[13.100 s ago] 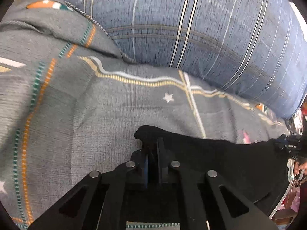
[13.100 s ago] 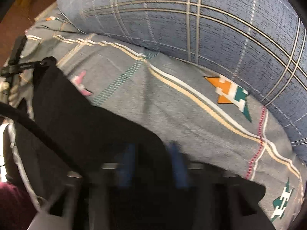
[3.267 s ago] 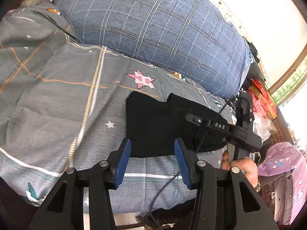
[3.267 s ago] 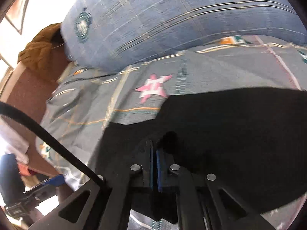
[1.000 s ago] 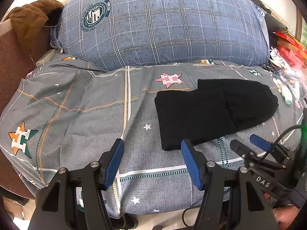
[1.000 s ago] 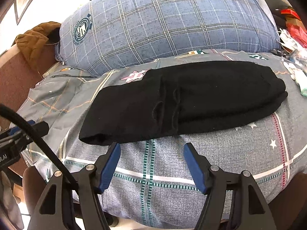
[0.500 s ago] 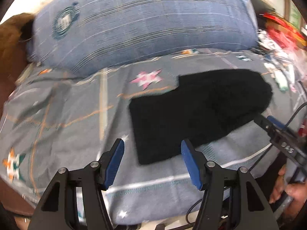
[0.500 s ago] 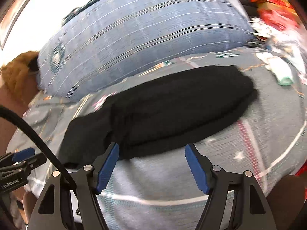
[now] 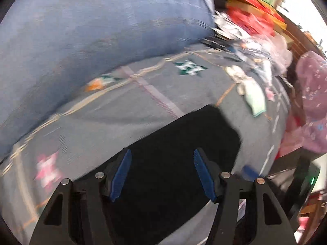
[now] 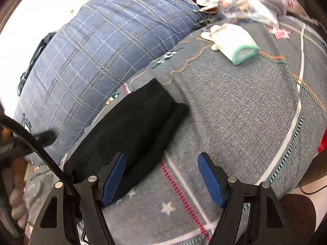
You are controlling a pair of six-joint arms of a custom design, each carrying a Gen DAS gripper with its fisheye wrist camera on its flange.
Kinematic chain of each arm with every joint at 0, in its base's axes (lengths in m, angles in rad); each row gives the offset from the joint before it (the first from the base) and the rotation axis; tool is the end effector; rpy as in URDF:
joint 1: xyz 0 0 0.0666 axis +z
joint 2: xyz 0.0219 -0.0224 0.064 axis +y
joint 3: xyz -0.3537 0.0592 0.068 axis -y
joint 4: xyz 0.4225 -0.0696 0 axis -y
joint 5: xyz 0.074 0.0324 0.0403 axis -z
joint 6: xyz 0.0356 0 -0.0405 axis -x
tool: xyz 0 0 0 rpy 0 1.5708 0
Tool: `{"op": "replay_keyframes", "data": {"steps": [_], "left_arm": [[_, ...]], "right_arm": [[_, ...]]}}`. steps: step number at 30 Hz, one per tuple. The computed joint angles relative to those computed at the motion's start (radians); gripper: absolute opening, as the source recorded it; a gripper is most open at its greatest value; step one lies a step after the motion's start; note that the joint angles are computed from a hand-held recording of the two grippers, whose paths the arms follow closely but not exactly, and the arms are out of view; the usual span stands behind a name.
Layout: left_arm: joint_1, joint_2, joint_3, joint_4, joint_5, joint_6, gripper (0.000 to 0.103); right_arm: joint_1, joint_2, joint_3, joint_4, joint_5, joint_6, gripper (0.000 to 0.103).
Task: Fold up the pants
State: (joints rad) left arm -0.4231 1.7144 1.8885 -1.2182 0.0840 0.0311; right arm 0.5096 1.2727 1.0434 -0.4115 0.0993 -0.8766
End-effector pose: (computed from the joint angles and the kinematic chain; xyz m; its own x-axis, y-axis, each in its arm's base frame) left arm 0.5555 -0.2539 0.4494 -0.8018 0.3271 -0.5002 0.4229 0.9019 -0.0881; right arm 0.4227 0.2317 0.3271 -0.6536 0.5108 -0.5584 0.1349 0.8047 0.5782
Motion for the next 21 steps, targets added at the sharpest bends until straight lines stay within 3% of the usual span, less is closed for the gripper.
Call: {"op": "replay_keyframes", "data": {"steps": [5,7,11,13,15,16,17,18,21], "left_arm": [[-0.052,0.282,0.327,-0.132,0.039,-0.028,0.062],[-0.059,0.348,0.406,-0.165,0.062,-0.041,0.062],[-0.071,0.527,0.651,-0.306,0.112,-0.099,0.063],[-0.079,0.535,0.662,-0.3,0.096,-0.118,0.065],[-0.093,0.574,0.733,-0.349,0.058,-0.17,0.064],[-0.1,0.573,0.733,-0.352,0.033,-0.189,0.042],[-0.106,0.563,0.719,-0.342,0.029,-0.2,0.017],[-0.105,0.561,0.725,-0.358,0.06,-0.203,0.011],[-0.104,0.468,0.598,-0.293,0.071,-0.203,0.007]], "right_arm": [[-0.035,0.023,0.007,0.062,-0.036,0.035,0.078],[-0.047,0.04,0.021,0.081,-0.054,0.048,0.078],[-0.065,0.08,0.05,0.124,-0.079,0.072,0.078],[-0.068,0.091,0.052,0.154,-0.085,0.071,0.079],[-0.065,0.099,0.053,0.175,-0.072,0.09,0.075],[-0.063,0.103,0.056,0.175,-0.065,0.096,0.057],[-0.066,0.108,0.059,0.175,-0.086,0.093,0.032],[-0.073,0.111,0.059,0.179,-0.12,0.083,0.028],[-0.078,0.092,0.049,0.19,-0.149,0.076,0.021]]}}
